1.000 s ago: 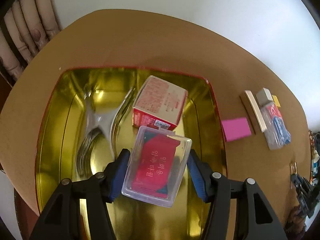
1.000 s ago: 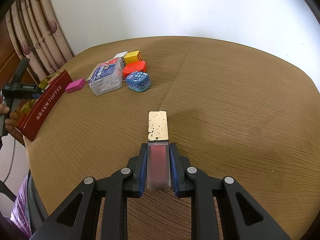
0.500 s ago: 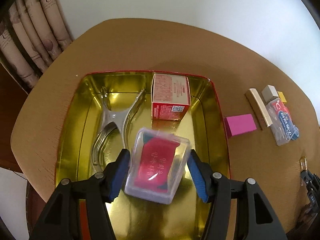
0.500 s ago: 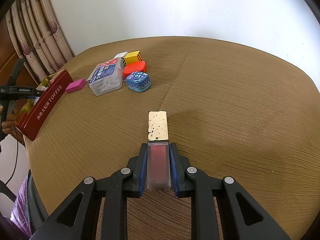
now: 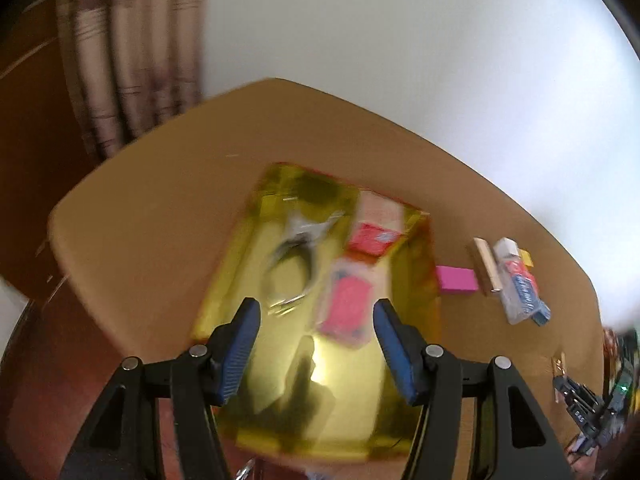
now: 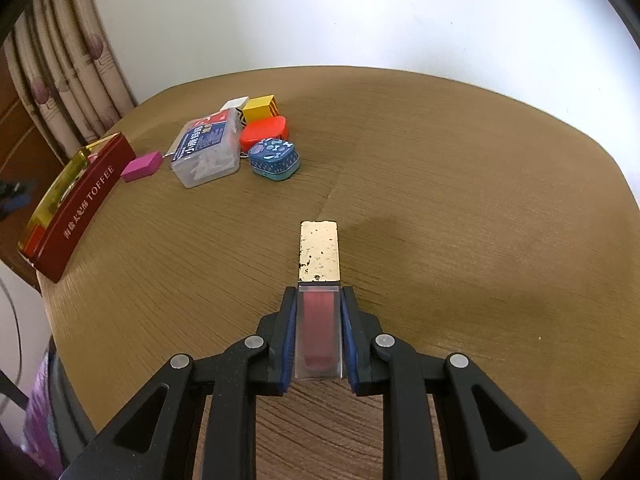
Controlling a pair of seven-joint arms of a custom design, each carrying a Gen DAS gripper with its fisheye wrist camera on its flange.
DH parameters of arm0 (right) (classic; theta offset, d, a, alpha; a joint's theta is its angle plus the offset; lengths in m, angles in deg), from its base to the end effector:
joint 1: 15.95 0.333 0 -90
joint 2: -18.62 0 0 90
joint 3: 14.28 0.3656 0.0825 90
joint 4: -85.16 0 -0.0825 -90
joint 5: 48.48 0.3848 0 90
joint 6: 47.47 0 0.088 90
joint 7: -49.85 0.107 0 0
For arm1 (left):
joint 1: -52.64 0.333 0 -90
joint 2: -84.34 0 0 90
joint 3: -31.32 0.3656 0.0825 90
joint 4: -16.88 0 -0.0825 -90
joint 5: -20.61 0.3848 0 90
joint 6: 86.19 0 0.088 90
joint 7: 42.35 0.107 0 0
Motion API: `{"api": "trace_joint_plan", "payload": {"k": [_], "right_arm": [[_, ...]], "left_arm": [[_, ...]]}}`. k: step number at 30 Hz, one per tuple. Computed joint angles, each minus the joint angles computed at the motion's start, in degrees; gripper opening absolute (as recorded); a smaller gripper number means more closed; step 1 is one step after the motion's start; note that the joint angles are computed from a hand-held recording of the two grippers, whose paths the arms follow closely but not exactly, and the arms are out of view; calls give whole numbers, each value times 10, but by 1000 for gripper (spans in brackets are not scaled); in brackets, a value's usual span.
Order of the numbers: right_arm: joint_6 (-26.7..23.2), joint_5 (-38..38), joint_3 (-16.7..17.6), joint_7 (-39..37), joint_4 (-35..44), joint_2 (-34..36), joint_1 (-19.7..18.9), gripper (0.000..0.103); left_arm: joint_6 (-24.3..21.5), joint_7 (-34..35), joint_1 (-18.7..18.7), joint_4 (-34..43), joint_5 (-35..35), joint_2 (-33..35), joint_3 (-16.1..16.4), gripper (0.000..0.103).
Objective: Organize rigid objects
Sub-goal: 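Lower the lipstick tube into the tray and open the right gripper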
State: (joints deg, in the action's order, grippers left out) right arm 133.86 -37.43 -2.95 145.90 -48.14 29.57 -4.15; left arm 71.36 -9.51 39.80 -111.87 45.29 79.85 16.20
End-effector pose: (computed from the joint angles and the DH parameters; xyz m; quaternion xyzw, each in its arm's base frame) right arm 0.5374 0.2066 0.3803 -0.6987 0.6400 -0.1208 0.2961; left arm 0.4753 -0.2750 0.5094 -0.7212 0.6185 -0.2704 0.1559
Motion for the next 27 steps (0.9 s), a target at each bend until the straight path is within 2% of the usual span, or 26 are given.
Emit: {"api": "trace_joint_plan", "payload": {"k": [1,3,7,9,11,14,16,18,19,22,27], "right_arm": [[-4,13,19,-7,2,-1,-16,19],[-8,67,87,-46,7,-2,-71,19],[-26,189,191,-144,33,-9,-137,19],[-42,232,214,-182,59,-7,-142,19],[-60,292,254,-239,106,8,-155,19],[-94,318,260,-265,183,45,-131,19],[-121,323,254,-268,243,82,-105,19],[-152,308,230,-245,311,126,-60,19],[-167,293,211,-229,344,146,-32,19],[-215,213,115,-145,441,202,74,19],[-272,143,41,-57,555,276,153,19]], "left_arm": [[-1,-23,4,-21,12,-20,0,60],[-11,-52,14,-51,22,-53,-6,60],[-9,-71,34,-104,28,-102,-16,60],[-17,-77,46,-115,41,-114,-28,60],[-25,-82,56,-117,59,-119,-40,60],[-33,-106,65,-106,101,-112,-61,60],[-32,-101,59,-101,111,-107,-61,60],[-35,-104,56,-97,122,-105,-61,60],[-29,-109,55,-99,126,-106,-59,60],[-14,-117,55,-105,131,-112,-55,60],[16,-98,51,-118,95,-114,-38,60]]}}
